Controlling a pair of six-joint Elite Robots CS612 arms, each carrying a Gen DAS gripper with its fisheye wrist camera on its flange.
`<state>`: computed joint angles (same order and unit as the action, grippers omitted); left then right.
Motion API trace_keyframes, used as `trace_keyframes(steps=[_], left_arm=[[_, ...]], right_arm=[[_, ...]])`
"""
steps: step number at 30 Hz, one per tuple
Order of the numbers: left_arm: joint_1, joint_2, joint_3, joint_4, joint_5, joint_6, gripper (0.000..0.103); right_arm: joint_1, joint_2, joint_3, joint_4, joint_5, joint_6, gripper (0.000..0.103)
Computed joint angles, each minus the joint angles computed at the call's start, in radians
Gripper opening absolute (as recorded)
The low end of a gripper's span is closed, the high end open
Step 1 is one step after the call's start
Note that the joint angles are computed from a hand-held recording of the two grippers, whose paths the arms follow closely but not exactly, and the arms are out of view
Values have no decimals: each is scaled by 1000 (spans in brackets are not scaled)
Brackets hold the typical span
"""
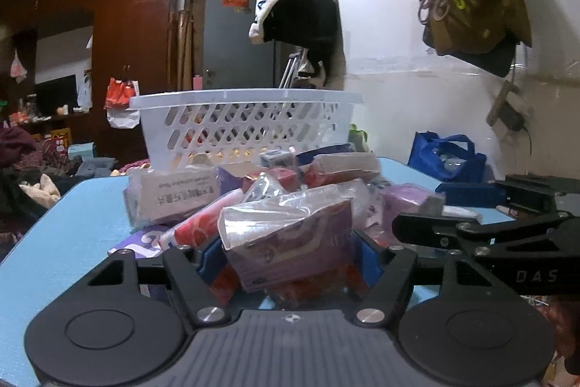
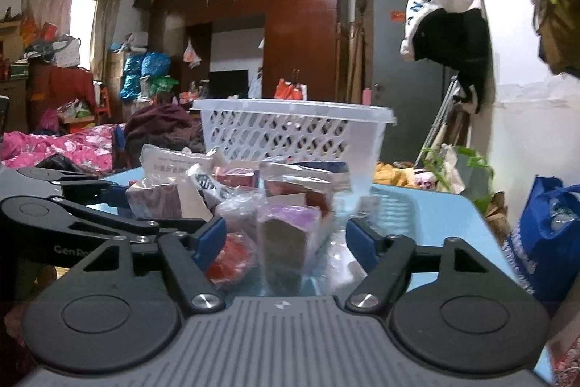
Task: Organize objects
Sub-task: 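Grasp a wrapped purple tissue pack with left tool while right grasps a purple-topped grey box, then carry both held packages over the white basket and release them inside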
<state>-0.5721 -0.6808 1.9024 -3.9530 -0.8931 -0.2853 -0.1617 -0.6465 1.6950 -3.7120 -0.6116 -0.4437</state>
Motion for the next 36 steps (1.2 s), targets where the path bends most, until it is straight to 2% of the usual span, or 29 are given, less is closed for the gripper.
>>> trace_keyframes(steps=[3, 5, 6, 16, 25, 31, 36], left_arm=[[1, 6, -4, -12, 0, 10, 75], [-1, 11, -5, -28, 5, 24, 74], [-2, 12, -6, -33, 7, 28, 74], [2, 19, 2, -162, -5, 82, 73], [55, -14, 12, -201, -92, 59, 73], [108, -51, -7, -160, -167, 24, 74], [168, -94, -71, -2, -215, -4, 73]], right_arm=[[1, -3, -2, 47, -5, -22, 60], [3, -5, 2, 53, -20, -37, 43], [3, -5, 4, 51, -26, -39, 41], [-14, 0, -9, -31, 14, 64, 41], [-12, -7, -44, -77, 58, 148, 41], [18, -20, -96, -92, 35, 177, 41], [63, -19, -182, -23, -38, 200, 41]])
